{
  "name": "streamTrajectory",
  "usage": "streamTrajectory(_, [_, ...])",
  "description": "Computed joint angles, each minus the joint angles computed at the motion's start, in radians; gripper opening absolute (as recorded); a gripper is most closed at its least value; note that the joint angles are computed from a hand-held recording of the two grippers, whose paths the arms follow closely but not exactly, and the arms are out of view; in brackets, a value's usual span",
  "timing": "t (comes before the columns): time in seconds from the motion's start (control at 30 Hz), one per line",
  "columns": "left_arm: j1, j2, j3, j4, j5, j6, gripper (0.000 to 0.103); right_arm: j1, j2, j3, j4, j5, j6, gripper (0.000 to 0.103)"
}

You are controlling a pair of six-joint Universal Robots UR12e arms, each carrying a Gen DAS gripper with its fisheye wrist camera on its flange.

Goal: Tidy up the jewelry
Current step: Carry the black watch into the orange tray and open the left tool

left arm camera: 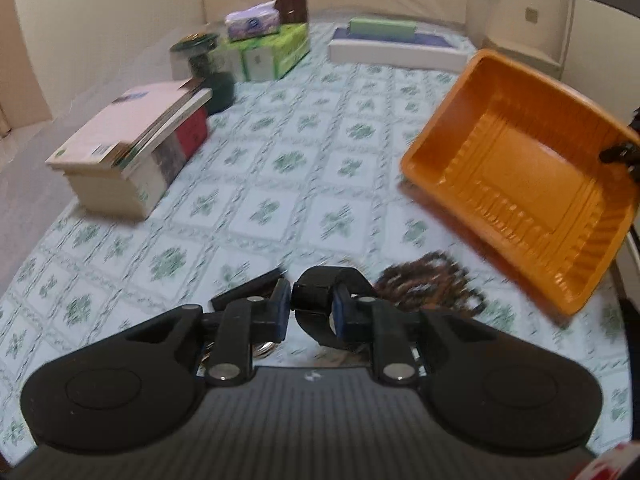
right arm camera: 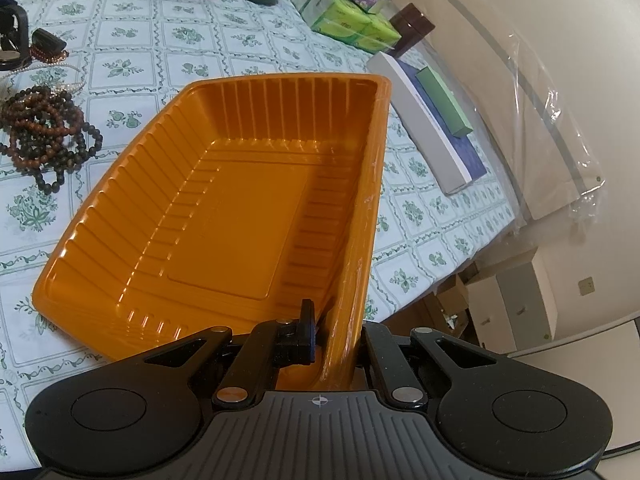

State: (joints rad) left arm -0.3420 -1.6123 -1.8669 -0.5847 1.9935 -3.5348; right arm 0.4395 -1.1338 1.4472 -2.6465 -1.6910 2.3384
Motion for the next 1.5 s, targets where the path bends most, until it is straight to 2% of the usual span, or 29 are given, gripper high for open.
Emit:
streamTrajectory(0.17, [-0.018,-0.055,0.052,0.043,-0.059,0.020,0.019,-0.002,-0.002,0.003,-0.001,0.009,0.004,0.005])
streamTrajectory(0.5, [-0.050,-0.189,0.166,0.130,-0.213,0.010,0.019,-0.006,-0.003,0.001,0.010,0.021,0.011,0.005])
streamTrajectory(0.83, [-0.062,-0.256,0.227,0.137,-0.282,0.010,0.019,-0.008,-0.003,0.000,0.013,0.027,0.019,0.005])
streamTrajectory(0.93, [-0.066,-0.267,0.238,0.138,-0.285,0.020,0.021,-0.008,-0.003,0.001,0.012,0.028,0.021,0.005])
streamTrajectory(1.03, [-0.065,-0.262,0.227,0.173,-0.292,0.011,0.035,-0.009,-0.004,0.003,0.011,0.032,0.024,0.005])
streamTrajectory(1.07, [-0.066,-0.256,0.221,0.181,-0.281,0.009,0.038,-0.008,-0.005,0.005,0.007,0.032,0.019,0.005])
streamTrajectory(1.13, [-0.065,-0.236,0.201,0.191,-0.250,-0.003,0.039,-0.010,-0.006,0.006,0.009,0.036,0.024,0.005])
streamTrajectory(1.3, [-0.059,-0.151,0.110,0.177,-0.105,-0.101,0.042,-0.012,-0.008,0.011,0.005,0.041,0.025,0.005])
streamTrajectory(1.5, [-0.052,-0.044,-0.002,0.076,0.066,-0.257,0.047,-0.009,-0.006,0.009,0.009,0.037,0.034,0.005])
